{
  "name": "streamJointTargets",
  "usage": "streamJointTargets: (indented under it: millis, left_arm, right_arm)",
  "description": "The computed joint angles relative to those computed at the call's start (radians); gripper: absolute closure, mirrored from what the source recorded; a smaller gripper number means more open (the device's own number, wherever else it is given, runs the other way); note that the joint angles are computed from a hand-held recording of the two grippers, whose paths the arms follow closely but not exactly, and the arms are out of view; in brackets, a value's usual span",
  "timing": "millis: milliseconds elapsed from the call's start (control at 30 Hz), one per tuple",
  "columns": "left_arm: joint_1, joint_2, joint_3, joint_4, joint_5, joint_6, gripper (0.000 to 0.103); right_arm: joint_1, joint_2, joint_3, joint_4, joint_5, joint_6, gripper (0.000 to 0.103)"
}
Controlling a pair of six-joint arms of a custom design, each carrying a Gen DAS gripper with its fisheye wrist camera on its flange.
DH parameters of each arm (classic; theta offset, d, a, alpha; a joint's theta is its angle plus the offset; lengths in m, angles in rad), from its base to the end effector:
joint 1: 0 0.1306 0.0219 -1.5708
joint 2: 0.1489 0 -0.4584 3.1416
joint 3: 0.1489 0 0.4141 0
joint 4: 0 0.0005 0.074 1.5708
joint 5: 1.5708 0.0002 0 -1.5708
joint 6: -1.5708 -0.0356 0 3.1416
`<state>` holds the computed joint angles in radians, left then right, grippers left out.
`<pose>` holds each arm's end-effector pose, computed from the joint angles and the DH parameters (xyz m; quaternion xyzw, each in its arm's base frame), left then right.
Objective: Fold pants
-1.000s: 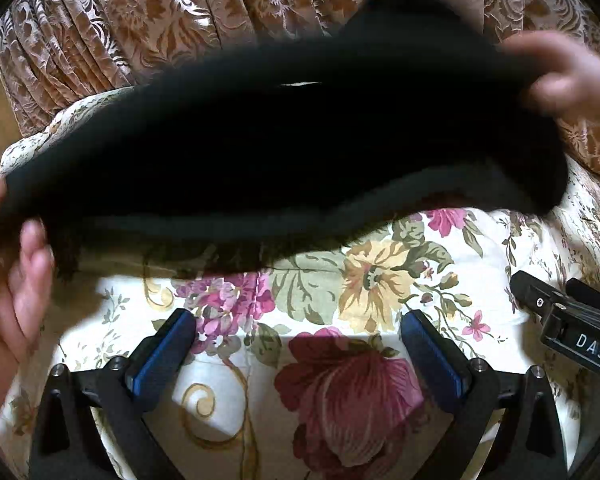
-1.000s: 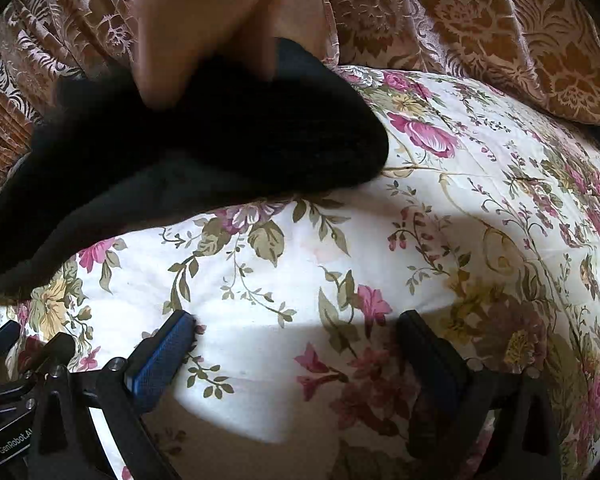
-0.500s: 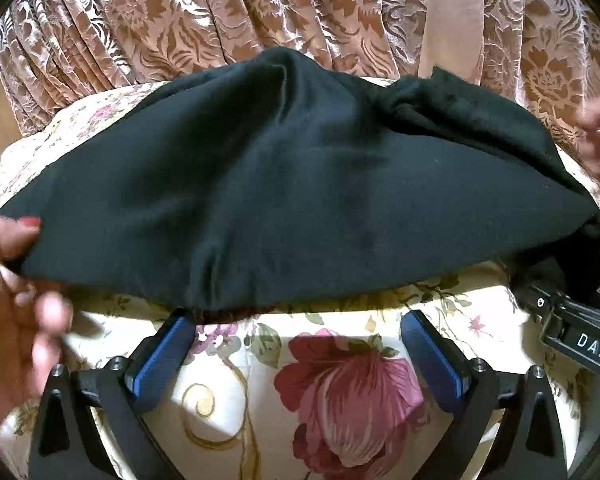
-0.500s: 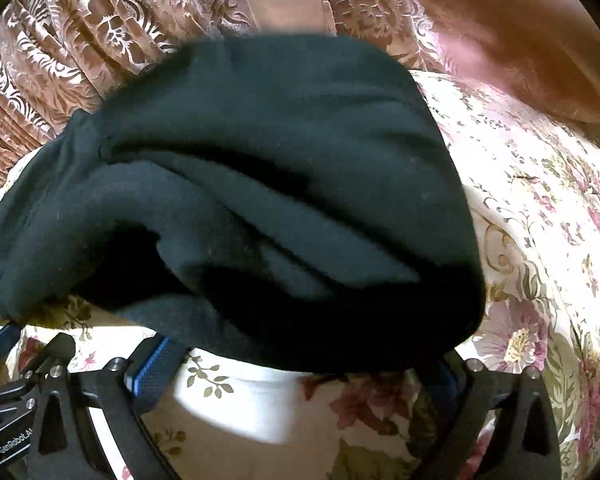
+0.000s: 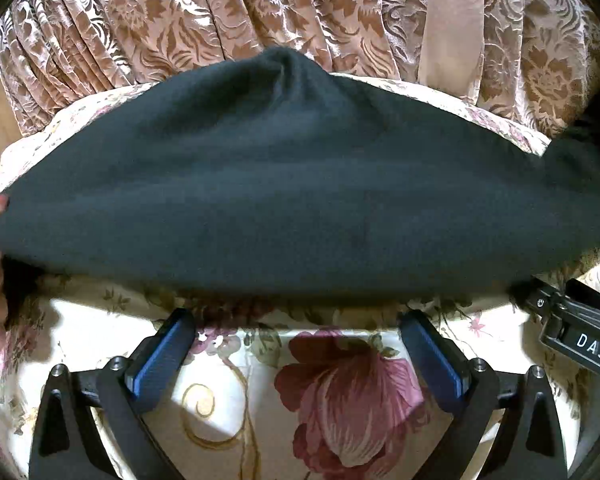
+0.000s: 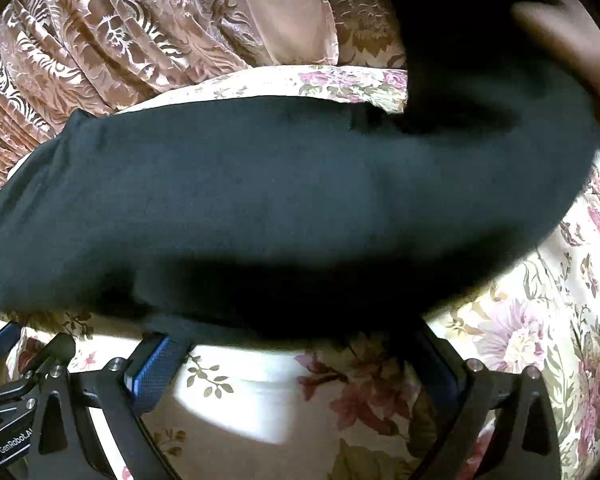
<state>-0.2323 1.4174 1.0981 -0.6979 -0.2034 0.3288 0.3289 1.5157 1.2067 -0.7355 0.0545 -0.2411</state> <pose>0.4590 -0.1017 0.3663 -0.0739 0.9545 0.0186 0.2883 0.4874 0.1638 0.3662 -0.0353 0.9646 0.0479 0.2569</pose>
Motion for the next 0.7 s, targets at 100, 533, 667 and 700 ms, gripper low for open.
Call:
streamJointTargets:
  millis: [100,533,667,700]
  left_arm:
    - [0.001,-0.001,-0.001,0.000,0.001,-0.001,0.000]
    - [0.003,-0.004,-0.004,0.000,0.002,-0.003,0.000]
    - [0.003,-0.005,-0.004,0.000,0.003,-0.003,0.000]
    - [0.003,-0.005,-0.004,0.000,0.003,-0.003,0.000]
  right_arm:
    - [0.003,0.002,-0.001,0.003,0.002,-0.002,0.000]
    - [0.002,0.000,-0.013,0.016,0.002,-0.001,0.000]
    - [0.003,0.001,-0.014,0.019,0.003,-0.002,0.000]
    - [0.002,0.001,-0.014,0.018,0.002,-0.001,0.000]
